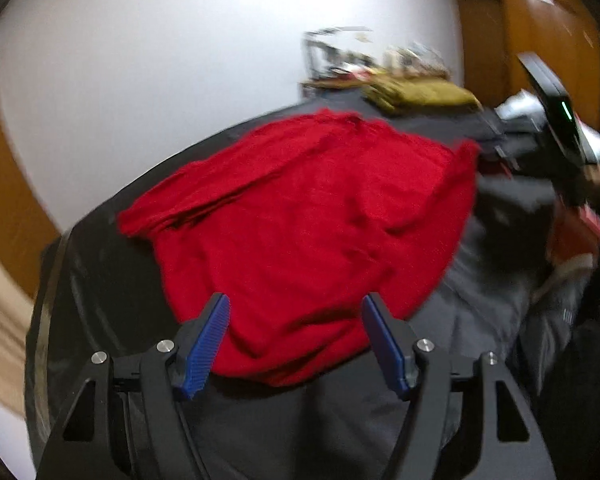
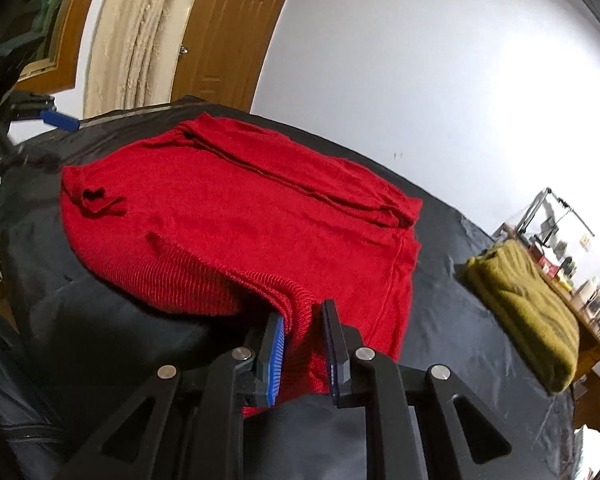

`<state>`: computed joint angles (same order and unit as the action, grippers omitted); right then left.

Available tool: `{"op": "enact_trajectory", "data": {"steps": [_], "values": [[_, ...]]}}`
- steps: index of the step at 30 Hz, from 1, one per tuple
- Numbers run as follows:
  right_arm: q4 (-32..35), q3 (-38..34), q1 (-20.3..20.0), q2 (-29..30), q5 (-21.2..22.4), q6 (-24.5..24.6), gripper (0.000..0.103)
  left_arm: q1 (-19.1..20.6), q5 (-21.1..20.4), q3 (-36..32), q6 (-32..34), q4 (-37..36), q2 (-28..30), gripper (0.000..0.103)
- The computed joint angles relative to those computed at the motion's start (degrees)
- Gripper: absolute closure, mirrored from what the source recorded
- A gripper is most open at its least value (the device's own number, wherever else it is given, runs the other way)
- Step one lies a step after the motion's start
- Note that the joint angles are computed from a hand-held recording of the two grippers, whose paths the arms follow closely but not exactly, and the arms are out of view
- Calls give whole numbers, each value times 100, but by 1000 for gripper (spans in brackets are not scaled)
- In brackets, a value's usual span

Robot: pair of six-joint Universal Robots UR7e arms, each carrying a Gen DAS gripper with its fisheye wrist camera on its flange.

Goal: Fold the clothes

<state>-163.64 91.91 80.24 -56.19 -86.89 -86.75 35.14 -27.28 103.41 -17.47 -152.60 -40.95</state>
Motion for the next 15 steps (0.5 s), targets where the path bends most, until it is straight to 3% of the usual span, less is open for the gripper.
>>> {"op": "enact_trajectory", "data": {"steps": [2,3,4,9,12,15], "values": [[10,-14,-2,13,-27,38,84,101,-247,-287,56,481,166,45],[9,-13,-3,13,-21,45,84,152,-338,-406,69,634,239,69],[7,-12,-5,13,-15,52,84,206,-391,-521,43,759,304,82],[13,6,-32,-18,66,59,84,417,-455,-800,-519,939,332,96],[47,-22,-52,-25,109,97,84,444,-207,-795,-1164,1166,232,99],[152,-81,-67,-12,140,171,84,445,-186,-601,-1290,763,73,99]]}}
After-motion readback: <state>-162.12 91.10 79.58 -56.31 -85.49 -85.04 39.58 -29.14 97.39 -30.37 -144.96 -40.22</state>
